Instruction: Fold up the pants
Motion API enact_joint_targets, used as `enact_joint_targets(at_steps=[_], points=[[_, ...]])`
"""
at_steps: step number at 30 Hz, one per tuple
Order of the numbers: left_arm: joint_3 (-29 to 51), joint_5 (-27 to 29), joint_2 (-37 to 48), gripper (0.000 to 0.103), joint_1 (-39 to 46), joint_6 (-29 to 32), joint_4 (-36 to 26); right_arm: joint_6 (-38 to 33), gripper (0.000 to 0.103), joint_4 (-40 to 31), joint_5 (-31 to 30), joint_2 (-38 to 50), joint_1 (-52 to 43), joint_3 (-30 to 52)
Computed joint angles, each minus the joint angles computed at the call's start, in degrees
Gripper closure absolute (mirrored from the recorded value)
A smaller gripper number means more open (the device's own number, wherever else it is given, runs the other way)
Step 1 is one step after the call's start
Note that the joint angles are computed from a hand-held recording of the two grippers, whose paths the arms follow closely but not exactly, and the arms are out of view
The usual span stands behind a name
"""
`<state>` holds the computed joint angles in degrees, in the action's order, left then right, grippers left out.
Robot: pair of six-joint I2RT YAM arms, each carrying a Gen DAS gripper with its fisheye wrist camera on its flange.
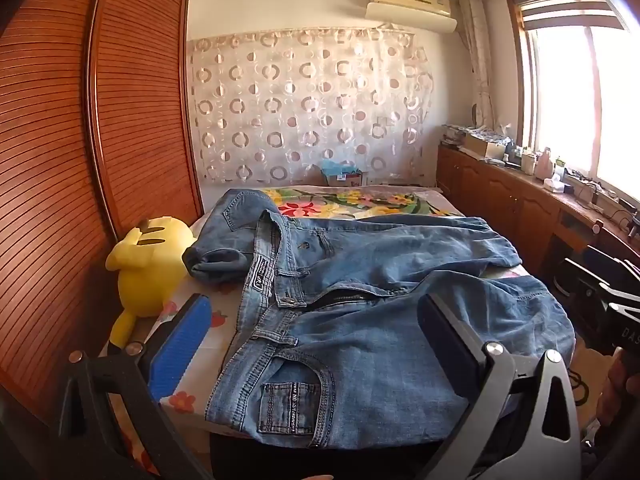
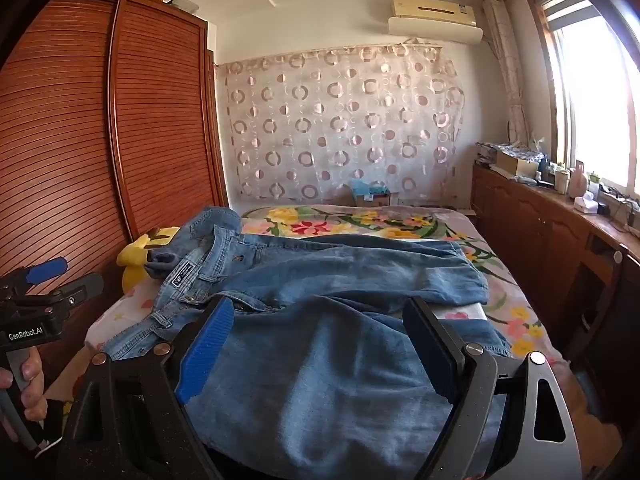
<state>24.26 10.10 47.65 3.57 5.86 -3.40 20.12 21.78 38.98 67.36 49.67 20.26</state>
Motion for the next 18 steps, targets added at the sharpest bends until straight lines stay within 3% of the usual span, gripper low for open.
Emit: enact_joint_targets(at_steps=[18], points=[[0.0,-0.5,0.1,0.000,-0.2,0.3,0.3,-0.5,0.015,2.4,0.8,1.3,0.3,-0.2]])
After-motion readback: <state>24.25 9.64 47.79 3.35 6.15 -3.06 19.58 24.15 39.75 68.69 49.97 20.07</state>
